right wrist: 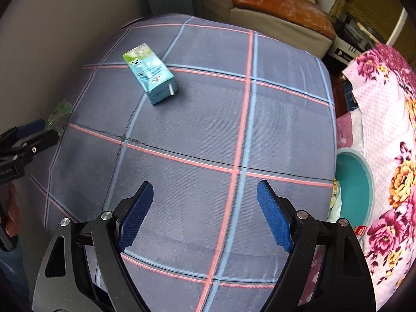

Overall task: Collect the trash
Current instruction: 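Move both open grippers back over the table, then grasp the green snack packet with the left gripper while the right gripper grasps the milk carton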

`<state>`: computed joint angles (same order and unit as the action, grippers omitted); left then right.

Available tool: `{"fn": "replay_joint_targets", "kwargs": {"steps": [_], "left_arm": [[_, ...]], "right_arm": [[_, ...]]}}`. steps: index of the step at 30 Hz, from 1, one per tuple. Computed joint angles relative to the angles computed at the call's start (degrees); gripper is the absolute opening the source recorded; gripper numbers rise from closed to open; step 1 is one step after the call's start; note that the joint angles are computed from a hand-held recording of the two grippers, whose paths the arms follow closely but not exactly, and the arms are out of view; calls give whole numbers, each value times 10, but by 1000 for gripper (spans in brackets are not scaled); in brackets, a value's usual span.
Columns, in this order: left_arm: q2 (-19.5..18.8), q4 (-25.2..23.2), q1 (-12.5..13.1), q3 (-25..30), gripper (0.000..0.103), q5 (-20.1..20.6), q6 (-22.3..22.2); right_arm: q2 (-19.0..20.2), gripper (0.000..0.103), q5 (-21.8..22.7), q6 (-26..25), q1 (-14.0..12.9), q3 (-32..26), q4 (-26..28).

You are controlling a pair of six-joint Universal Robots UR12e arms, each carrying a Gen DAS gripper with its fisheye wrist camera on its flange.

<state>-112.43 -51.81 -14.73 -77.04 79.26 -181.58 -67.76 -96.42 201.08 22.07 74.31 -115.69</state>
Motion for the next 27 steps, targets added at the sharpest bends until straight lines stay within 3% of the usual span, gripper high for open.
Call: {"fn": "replay_joint_targets", "kwargs": {"steps": [8,13,17,19,20,27], "left_arm": [[0,-12,38,-15,91,13,-1],[-9,-24,45,-14,91,8,0],[-16,-7,48,-17,90,2,3],[-16,6,49,-22,67,2,4],[-17,4,51,-21,64,-2,5],[-17,34,52,-28,64,-12,1]], "right_arm": [[48,78,-7,-31,12,-72,42],[73,78,-10,-45,13,-111,70],[95,78,-12,-56,12,-144,85],[107,78,-14,-63,12,-163,91],[113,78,-14,-68,11,-173,94],[173,78,-13,-118,11,-262,116]]}}
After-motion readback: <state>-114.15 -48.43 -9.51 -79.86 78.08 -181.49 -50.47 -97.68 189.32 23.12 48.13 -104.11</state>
